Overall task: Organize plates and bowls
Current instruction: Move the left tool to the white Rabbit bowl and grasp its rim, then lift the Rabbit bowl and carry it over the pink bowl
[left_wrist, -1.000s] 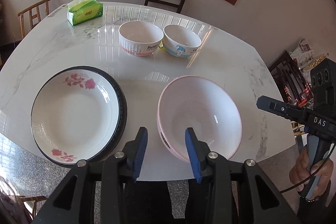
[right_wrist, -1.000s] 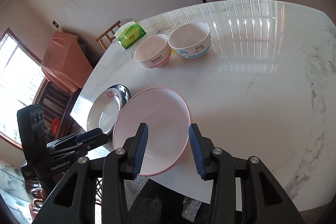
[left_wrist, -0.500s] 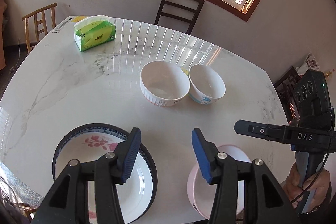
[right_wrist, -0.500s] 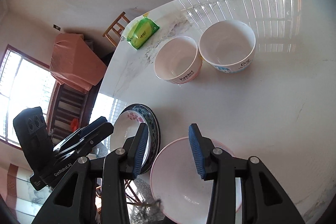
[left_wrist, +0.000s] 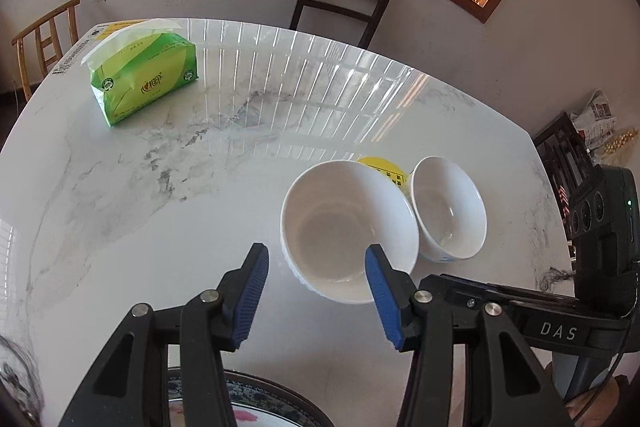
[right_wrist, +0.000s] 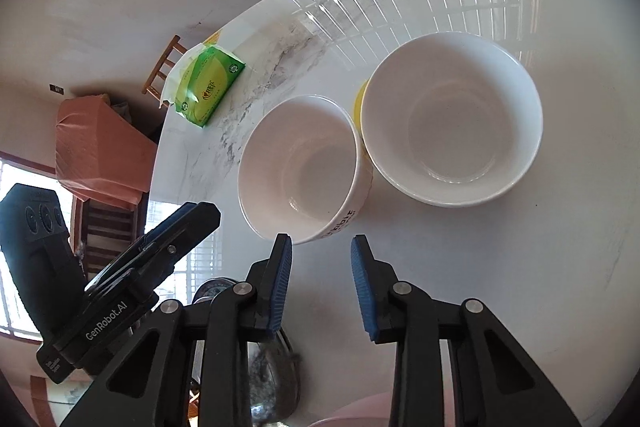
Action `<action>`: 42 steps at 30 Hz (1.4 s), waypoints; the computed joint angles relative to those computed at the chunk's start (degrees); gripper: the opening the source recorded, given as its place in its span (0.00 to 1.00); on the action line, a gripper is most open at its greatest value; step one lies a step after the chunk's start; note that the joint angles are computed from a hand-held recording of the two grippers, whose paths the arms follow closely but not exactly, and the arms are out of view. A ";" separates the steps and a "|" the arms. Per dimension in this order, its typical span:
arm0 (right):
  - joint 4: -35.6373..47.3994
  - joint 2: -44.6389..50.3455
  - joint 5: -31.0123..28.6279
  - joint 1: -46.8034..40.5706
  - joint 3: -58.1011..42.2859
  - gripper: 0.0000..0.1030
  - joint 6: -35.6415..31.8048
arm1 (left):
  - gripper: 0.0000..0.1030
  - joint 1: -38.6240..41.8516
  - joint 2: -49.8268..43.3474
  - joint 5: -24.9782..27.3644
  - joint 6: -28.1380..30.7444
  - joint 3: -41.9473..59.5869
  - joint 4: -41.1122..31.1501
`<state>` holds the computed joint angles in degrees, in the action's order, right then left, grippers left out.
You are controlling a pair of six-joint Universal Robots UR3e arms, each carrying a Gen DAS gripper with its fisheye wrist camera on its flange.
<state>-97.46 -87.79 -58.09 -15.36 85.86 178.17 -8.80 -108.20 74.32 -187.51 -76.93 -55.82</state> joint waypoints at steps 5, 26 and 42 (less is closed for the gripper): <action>-2.73 3.12 0.20 0.01 -0.22 0.29 3.46 | 0.50 -3.00 -9.67 6.70 1.22 11.31 -5.10; -4.80 2.71 0.51 1.68 1.25 0.16 -1.35 | 0.16 -9.38 -1.75 21.05 -6.19 -4.75 8.18; 26.59 -26.02 11.33 -16.58 7.91 0.15 -27.87 | 0.17 -25.03 17.44 34.66 -15.00 -16.12 11.04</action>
<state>-70.87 -113.80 -46.76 -31.93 93.77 150.30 -33.84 -90.76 108.98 -202.51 -93.05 -44.77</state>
